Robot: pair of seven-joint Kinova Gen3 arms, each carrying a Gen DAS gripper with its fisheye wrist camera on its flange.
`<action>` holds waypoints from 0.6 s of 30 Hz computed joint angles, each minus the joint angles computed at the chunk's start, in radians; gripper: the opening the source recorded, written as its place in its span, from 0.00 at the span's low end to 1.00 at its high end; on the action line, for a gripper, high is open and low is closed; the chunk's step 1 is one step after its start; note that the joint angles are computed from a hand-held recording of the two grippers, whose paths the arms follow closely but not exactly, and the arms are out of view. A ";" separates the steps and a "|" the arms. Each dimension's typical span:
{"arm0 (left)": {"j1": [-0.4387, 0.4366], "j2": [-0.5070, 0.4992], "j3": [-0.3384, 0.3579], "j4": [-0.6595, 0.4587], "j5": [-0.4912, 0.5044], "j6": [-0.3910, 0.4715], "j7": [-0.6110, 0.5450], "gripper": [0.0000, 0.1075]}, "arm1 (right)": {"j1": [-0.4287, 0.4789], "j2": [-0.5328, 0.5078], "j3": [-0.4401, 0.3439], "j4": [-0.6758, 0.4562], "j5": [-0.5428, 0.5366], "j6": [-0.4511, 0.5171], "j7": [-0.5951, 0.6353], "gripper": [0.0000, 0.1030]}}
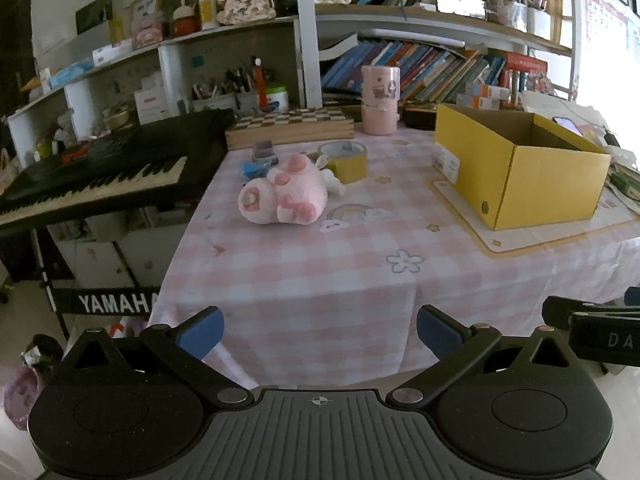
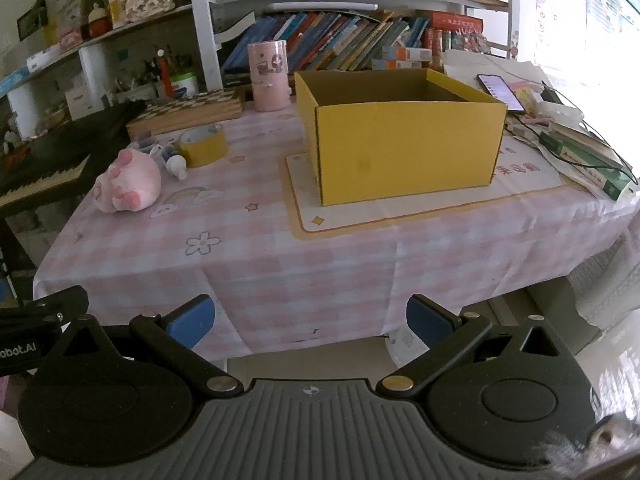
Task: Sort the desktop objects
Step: 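Move the left tool toward the pink plush pig while the right tool approaches the dark spray bottle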
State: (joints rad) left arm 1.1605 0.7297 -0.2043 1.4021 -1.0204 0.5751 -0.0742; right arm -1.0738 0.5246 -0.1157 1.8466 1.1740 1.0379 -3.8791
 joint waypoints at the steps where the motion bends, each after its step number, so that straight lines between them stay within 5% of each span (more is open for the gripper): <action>1: -0.002 -0.002 0.000 0.003 0.001 0.000 0.001 0.96 | 0.002 0.002 -0.001 -0.005 -0.001 -0.001 0.009 1.00; 18: -0.011 -0.032 -0.004 0.065 -0.050 0.002 0.104 0.96 | 0.016 0.015 0.018 -0.054 0.035 -0.072 0.123 1.00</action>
